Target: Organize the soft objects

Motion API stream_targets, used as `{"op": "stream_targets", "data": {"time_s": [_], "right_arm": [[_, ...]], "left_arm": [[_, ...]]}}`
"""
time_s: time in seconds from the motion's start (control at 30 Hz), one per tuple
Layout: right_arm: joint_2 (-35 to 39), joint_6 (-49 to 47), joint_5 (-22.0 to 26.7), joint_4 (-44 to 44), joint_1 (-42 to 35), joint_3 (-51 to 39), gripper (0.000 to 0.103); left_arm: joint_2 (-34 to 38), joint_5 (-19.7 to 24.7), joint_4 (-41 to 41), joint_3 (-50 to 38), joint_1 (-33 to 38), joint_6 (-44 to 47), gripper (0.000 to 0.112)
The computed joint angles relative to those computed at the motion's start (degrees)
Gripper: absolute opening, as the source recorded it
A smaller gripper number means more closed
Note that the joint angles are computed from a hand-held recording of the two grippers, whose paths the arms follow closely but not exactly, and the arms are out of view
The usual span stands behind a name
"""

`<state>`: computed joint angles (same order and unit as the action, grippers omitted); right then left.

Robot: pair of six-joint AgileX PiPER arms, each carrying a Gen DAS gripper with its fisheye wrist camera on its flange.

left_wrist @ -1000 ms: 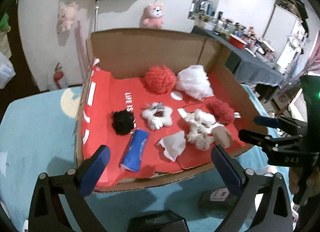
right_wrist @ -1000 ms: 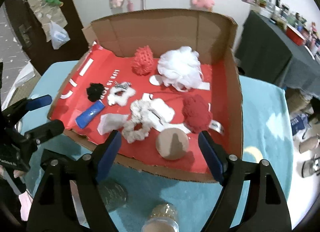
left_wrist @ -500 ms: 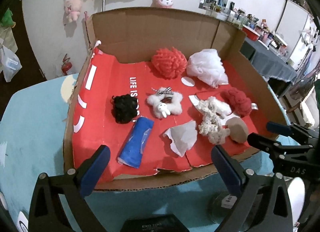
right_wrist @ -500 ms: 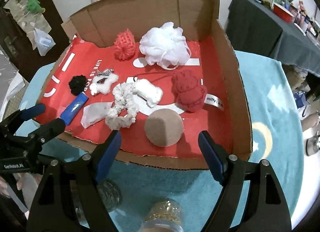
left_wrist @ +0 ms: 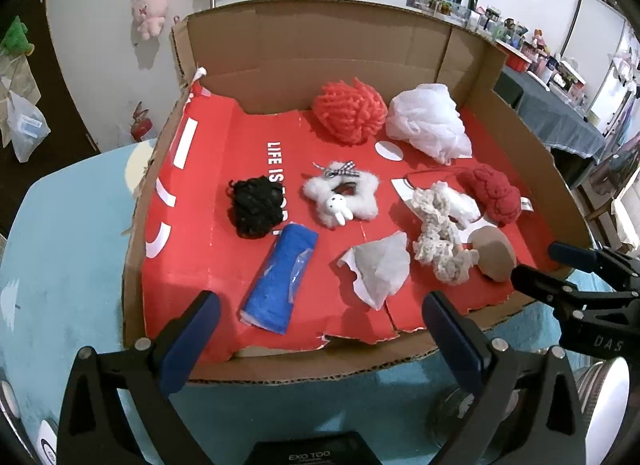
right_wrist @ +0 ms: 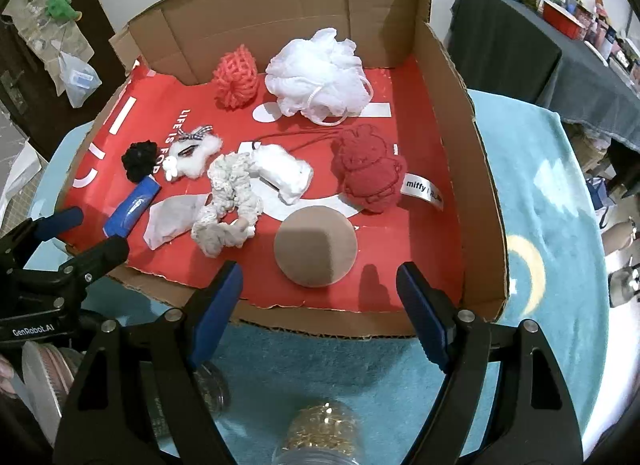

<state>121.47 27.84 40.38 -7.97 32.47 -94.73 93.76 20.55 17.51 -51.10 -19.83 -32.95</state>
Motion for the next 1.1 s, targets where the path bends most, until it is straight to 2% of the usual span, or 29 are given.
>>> {"op": "stream_targets", "data": {"time_s": [0.37, 0.6, 1.1], "right_arm": [[0.5, -0.1, 0.9, -0.6, 0.3, -0.9, 0.079], [0.6, 0.1, 1.0, -0.7, 0.4, -1.1, 0.079], [0.6, 0.2, 1.0, -1.0, 0.5, -1.1, 0.079]], "left_arm": [[0.1, 0.3, 0.4, -0.1, -0.1, -0.6, 0.103], [0.4, 0.3, -3.4, -0.3, 0.8, 2.7, 0.103], [0.3, 0.1, -2.4, -0.2, 0.7, 1.6, 0.103]]}}
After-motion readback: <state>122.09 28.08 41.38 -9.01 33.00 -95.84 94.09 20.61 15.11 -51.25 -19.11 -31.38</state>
